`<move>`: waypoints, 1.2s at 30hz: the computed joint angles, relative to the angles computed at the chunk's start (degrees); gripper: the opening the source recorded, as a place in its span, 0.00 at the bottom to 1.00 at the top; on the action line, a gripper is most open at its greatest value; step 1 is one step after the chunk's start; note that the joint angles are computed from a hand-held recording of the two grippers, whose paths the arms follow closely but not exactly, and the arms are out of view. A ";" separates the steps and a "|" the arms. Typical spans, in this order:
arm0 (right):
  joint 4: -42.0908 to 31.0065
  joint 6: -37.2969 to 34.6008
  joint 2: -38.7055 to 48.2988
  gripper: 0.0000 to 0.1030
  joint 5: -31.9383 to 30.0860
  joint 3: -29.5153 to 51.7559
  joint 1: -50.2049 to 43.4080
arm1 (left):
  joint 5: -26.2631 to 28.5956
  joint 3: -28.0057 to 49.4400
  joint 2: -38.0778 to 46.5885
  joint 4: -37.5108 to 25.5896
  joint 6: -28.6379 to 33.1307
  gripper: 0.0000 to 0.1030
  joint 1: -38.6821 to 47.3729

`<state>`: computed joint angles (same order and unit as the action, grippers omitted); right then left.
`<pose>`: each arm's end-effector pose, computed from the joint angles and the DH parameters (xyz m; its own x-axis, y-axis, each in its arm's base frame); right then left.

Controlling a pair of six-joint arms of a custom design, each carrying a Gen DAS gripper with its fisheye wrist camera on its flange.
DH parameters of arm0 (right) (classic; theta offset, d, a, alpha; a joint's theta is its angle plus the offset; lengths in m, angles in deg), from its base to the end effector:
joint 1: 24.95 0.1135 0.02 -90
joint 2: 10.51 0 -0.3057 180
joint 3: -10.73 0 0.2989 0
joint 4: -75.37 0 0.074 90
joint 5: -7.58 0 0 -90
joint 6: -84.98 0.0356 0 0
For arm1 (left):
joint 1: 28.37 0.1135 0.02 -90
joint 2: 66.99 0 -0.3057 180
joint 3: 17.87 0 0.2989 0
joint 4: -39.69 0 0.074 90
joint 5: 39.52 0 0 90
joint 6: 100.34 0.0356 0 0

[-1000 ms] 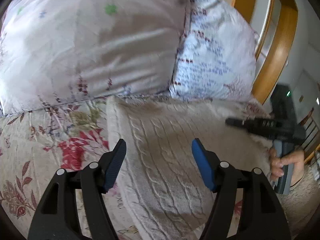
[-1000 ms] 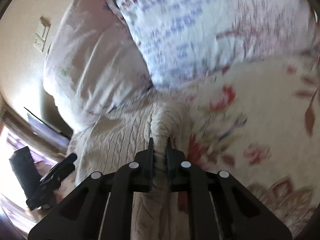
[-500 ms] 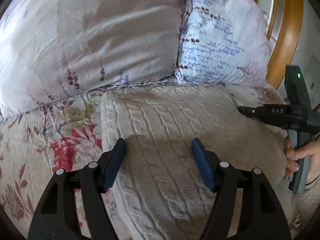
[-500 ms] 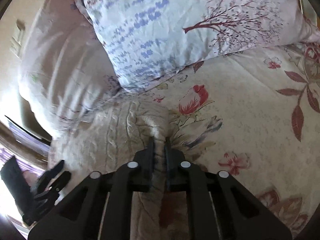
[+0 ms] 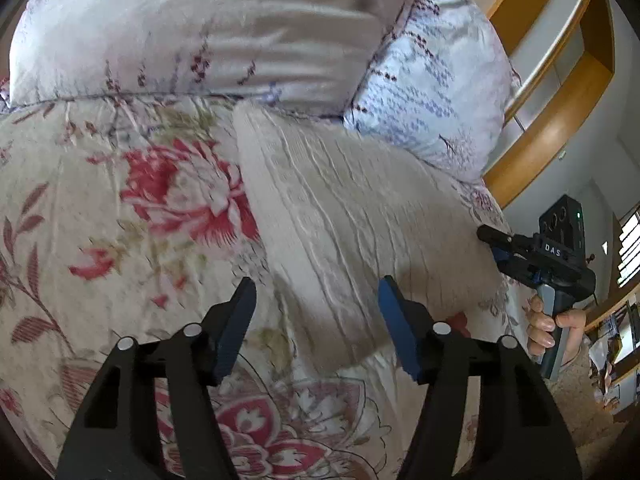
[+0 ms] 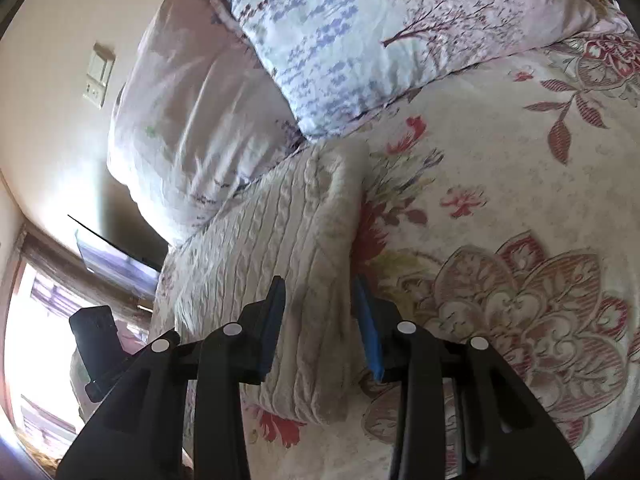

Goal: Fold small clothes

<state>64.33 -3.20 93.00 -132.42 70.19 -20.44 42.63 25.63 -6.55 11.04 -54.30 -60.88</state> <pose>0.3584 0.0556 0.1235 -0.8326 -0.0452 -0.5520 -0.4614 0.6081 0.6461 0.1979 -0.1204 0.2143 -0.7473 -0.3392 -0.5715 -0.0929 0.9048 -0.4155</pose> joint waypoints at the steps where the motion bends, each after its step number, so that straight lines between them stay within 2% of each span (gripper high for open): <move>1: 0.00 -0.01 0.21 0.36 0.23 0.03 0.40 | 0.21 -0.02 0.89 0.63 -0.22 0.54 -0.40; 2: 0.12 0.02 0.31 0.35 0.35 0.02 0.59 | 0.48 -0.10 1.33 0.99 -0.46 0.53 -0.64; 4: 1.41 0.10 0.08 0.16 0.75 -0.60 0.91 | 1.12 -0.29 2.44 1.94 -1.30 0.43 -0.83; 6: 3.70 0.51 -1.24 0.12 1.14 -1.99 0.53 | 2.08 -0.50 2.91 2.84 -1.71 0.38 -0.23; 10: 6.76 0.81 -3.09 0.10 4.88 -3.91 1.11 | 2.93 -1.23 2.00 3.16 -1.78 0.29 0.74; 12: 5.73 0.60 -2.11 0.10 8.65 -3.39 2.25 | 3.67 -1.82 2.01 3.33 -1.82 0.28 1.36; 14: 7.68 2.23 -0.65 0.10 9.14 -3.86 2.46 | 3.81 -2.32 2.19 3.79 -1.51 0.28 1.65; 17: 8.35 1.53 -1.75 0.11 10.18 -4.69 2.63 | 2.09 -2.37 2.57 3.95 -0.96 0.33 0.87; 18: 8.34 1.01 -2.88 0.14 10.76 -5.23 2.64 | -0.32 -1.93 2.22 2.86 -1.05 0.39 -0.45; 19: 9.11 0.54 -4.98 0.21 11.98 -6.61 2.75 | -2.40 -1.60 1.81 2.11 -1.04 0.41 -1.65; 21: 13.21 0.07 -9.58 0.28 13.97 -10.82 2.89 | -11.20 -0.66 0.00 -0.36 -0.93 0.43 -6.71; 23: 16.16 -1.60 -13.49 0.28 12.21 -14.07 2.60 | -20.24 0.94 -0.61 -1.84 -0.23 0.52 -12.38; 25: 16.62 -3.10 -15.72 0.28 11.80 -15.76 3.36 | -23.80 3.23 1.25 -2.73 1.21 0.57 -14.92; 29: 15.42 -6.72 -16.47 0.28 15.85 -16.65 7.25 | -26.57 10.52 11.09 -5.81 3.45 0.57 -17.29; 32: 15.96 -7.21 -15.62 0.28 17.82 -17.00 8.43 | -25.86 13.02 15.32 -6.52 2.78 0.57 -17.26; 36: 16.17 -8.49 -15.63 0.28 19.99 -17.56 9.25 | -28.01 15.16 19.20 -8.09 2.02 0.61 -18.04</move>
<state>80.50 -11.68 77.36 -112.43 52.62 -11.19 14.62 40.79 12.65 2.94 -52.29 -78.91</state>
